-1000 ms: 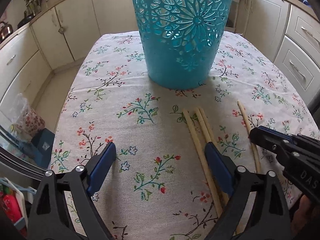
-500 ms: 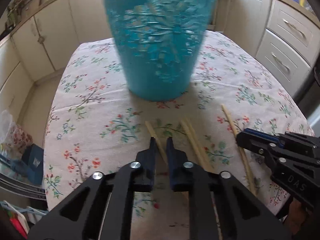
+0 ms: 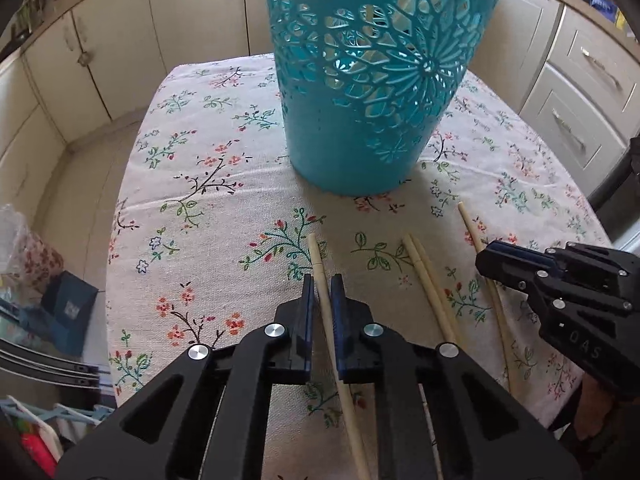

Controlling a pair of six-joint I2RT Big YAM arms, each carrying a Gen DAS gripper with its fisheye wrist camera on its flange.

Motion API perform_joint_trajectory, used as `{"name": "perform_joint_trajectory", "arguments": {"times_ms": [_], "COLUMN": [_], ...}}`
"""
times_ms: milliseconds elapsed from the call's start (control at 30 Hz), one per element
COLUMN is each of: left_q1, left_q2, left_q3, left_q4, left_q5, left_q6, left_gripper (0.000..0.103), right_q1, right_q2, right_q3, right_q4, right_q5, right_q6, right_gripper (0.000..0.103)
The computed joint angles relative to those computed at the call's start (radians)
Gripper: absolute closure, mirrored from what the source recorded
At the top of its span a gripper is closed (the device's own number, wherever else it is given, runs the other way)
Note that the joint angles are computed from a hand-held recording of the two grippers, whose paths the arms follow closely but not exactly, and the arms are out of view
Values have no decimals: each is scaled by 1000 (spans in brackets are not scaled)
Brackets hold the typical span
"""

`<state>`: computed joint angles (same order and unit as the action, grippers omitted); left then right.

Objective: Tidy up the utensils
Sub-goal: 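Lift the chopstick with the left gripper and drop it into the basket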

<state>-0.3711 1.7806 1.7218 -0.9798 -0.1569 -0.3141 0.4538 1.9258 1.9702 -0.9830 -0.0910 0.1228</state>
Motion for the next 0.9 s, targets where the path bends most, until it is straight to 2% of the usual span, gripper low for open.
{"name": "perform_joint_trajectory", "arguments": {"times_ms": [100, 267, 333, 367, 400, 433, 467, 533, 567, 633, 900], "left_q1": [-9, -5, -8, -12, -15, -14, -12, -11, -14, -22, -16], "left_q2": [3, -5, 4, 6, 8, 5, 0, -7, -7, -5, -56], "left_q3": [-3, -15, 3, 8, 9, 2, -7, -18, -18, -15, -74], "left_q4": [11, 19, -11, -23, -29, -20, -9, 7, 7, 4, 48], "left_q5": [-37, -25, -47, -70, -105, -103, -96, -83, -87, -102, -87], "left_q6": [12, -6, -7, -8, -13, -14, -15, -7, 2, 9, -34], "left_gripper": [96, 96, 90, 78, 72, 72, 73, 86, 96, 98, 98], "right_q1": [-1, -6, -8, -7, -7, -5, -5, -5, -4, -3, 0], "right_q2": [-6, -25, -25, -25, -25, -27, -27, -27, -28, -32, -43], "right_q3": [-13, -46, -46, -46, -45, -48, -50, -50, -52, -59, -79], "right_q4": [17, 44, 45, 46, 46, 48, 50, 51, 54, 61, 79], "right_q5": [-6, -28, -30, -28, -27, -25, -24, -23, -22, -20, -15], "right_q6": [3, 27, 28, 27, 26, 26, 27, 26, 25, 25, 24], "right_gripper": [93, 93, 93, 93, 93, 93, 93, 93, 93, 93, 93]}}
